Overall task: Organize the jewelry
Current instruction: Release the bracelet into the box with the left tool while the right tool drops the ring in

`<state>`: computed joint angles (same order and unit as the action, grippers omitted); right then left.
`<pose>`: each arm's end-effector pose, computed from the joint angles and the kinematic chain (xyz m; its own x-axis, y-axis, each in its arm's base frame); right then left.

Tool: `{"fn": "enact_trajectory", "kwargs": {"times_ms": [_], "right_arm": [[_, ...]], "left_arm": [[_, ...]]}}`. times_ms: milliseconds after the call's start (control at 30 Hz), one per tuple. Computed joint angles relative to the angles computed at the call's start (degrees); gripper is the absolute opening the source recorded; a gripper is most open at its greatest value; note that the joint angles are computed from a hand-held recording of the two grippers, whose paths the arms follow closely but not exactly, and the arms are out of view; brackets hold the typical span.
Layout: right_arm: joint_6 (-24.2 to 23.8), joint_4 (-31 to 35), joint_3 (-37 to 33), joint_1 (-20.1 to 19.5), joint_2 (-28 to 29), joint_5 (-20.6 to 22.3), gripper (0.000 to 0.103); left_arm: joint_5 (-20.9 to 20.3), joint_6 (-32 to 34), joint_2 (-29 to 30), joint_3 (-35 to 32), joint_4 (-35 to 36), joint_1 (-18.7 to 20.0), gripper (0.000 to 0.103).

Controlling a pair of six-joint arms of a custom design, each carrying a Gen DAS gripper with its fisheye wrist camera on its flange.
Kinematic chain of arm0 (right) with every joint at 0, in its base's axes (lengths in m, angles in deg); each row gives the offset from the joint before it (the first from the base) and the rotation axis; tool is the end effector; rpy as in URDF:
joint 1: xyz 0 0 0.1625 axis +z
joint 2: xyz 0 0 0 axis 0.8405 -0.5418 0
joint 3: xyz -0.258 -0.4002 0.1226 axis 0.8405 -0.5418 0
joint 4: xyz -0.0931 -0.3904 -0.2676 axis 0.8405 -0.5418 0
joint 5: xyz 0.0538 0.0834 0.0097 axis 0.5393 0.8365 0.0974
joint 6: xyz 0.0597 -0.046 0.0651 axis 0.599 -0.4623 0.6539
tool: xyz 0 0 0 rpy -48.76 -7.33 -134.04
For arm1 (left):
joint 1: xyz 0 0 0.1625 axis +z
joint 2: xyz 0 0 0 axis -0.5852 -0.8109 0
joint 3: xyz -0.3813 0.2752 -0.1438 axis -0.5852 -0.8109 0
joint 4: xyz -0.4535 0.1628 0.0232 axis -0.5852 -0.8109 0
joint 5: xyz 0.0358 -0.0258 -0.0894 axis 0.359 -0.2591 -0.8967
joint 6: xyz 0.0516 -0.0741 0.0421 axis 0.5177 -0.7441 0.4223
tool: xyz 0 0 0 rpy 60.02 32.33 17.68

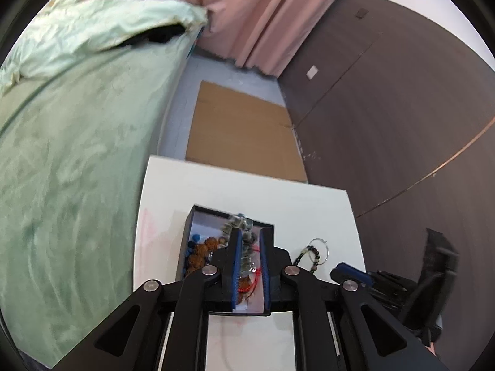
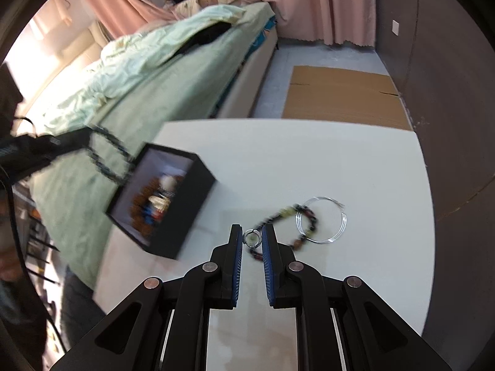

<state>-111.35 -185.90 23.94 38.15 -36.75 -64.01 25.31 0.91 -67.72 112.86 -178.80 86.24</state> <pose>0.1866 -0.8419 0.2976 -0.7008 -0.6274 0.3396 -0.6723 0.7400 -0.0202 -0.3365 -0.7226 0.1913 -0.9225 -0.2831 -0.2625 -0.0402 0.7468 -0.6639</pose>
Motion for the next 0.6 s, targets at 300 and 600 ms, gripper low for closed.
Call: {"fn": "enact_trajectory", "kwargs": {"times_ms": [300, 600], "right_arm": [[3.1, 2.4, -0.9, 1.9, 1.3, 4.7, 0.014], [5.2, 3.5, -1.9, 3.3, 3.6, 6.9, 0.014]], "left_arm": [[1.7, -1.1, -2.5, 4.3, -4.5, -0.2, 0.059], [2.3, -3.2, -5.5, 7.9, -4.5, -0.4, 0.059]]}}
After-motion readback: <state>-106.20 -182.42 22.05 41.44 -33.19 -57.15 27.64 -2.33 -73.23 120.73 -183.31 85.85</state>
